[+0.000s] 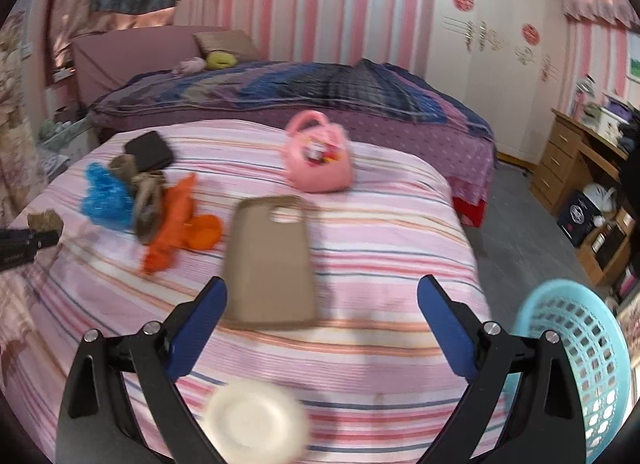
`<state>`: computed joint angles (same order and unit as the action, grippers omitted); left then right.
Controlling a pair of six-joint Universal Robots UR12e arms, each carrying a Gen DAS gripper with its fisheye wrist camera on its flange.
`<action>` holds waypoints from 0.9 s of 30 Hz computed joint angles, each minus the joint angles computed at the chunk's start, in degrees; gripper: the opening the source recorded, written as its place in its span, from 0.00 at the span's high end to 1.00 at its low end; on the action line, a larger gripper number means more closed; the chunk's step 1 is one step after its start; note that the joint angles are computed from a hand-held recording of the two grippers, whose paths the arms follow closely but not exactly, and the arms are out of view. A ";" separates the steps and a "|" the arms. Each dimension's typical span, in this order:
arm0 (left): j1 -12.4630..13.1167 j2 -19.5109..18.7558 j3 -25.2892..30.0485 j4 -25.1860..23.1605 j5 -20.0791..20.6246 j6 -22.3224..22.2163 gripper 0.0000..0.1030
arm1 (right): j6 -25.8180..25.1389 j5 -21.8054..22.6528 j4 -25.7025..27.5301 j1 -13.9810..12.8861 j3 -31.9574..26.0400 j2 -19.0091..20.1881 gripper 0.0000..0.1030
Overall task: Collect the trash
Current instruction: 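Grasp the cardboard piece with the right tool while the left tool holds the paper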
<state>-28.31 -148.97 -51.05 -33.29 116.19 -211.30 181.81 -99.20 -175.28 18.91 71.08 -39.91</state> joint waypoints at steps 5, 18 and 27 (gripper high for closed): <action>0.10 0.54 -0.51 -0.60 4.33 -0.69 0.61 | -2.44 1.24 3.32 1.58 -4.40 2.16 0.09; 0.45 1.51 -1.67 -0.08 7.51 -1.86 0.61 | -5.38 6.96 16.18 3.28 -22.23 10.23 0.47; 0.49 1.66 -1.63 0.75 6.52 -2.24 0.60 | -10.45 8.87 23.11 4.10 -28.27 13.32 0.73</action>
